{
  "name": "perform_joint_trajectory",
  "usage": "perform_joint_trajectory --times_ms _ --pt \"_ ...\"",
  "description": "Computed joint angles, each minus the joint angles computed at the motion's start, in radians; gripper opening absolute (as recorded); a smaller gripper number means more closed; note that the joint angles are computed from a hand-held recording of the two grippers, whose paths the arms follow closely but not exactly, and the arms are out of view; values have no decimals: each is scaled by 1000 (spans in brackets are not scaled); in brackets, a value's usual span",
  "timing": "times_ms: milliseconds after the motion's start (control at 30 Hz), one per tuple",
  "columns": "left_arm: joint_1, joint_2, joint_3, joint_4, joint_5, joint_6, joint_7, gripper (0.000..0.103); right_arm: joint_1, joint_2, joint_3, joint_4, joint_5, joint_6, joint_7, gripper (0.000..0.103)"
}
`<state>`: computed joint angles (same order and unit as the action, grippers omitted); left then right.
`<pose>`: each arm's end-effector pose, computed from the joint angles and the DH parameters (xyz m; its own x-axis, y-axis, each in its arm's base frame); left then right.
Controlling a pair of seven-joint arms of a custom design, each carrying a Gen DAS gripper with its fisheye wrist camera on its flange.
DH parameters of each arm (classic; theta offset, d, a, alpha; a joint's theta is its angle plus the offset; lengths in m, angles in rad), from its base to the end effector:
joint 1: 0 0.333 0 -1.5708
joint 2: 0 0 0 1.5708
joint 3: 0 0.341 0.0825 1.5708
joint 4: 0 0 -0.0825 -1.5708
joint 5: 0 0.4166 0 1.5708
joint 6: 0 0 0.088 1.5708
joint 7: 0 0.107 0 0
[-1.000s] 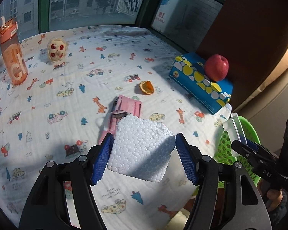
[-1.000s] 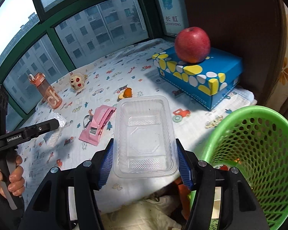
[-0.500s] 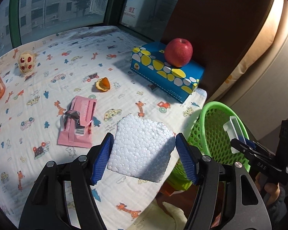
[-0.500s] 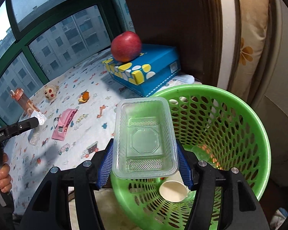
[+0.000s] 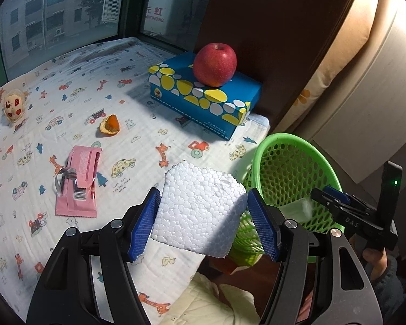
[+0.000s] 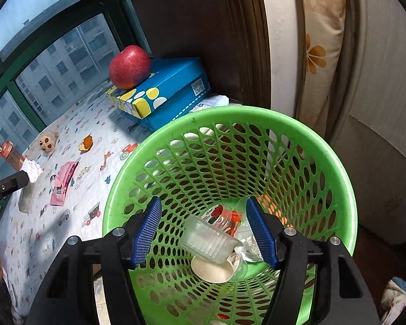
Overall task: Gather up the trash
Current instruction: 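Carry the clear box over the green basket and open the right tool, then carry the white foam block over the green basket and open the left tool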
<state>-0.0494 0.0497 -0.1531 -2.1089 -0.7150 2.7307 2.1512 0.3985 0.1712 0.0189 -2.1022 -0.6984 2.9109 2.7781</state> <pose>0.6110 -0.0990 0.4572 -0.2798 -0.9216 0.2690 -0.8004 0.0692 -0.5954 0.5654 0.2933 0.4043 -0.0787 -0.9719 -0.2220 -0.7690 0.2009 -0.6068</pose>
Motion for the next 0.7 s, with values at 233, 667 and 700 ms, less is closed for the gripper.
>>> perform_joint_trajectory --times_ms 233,667,700 --pt "-26 18 -21 28 14 -14 3 65 0 -55 -15 -42 -94 3 90 65" --pt "-81 70 -64 79 61 -58 -4 65 -86 -179 37 -131 -308 4 311 70" --pt "-85 76 -66 84 65 -62 -4 65 -93 -185 42 -136 -312 5 317 70"
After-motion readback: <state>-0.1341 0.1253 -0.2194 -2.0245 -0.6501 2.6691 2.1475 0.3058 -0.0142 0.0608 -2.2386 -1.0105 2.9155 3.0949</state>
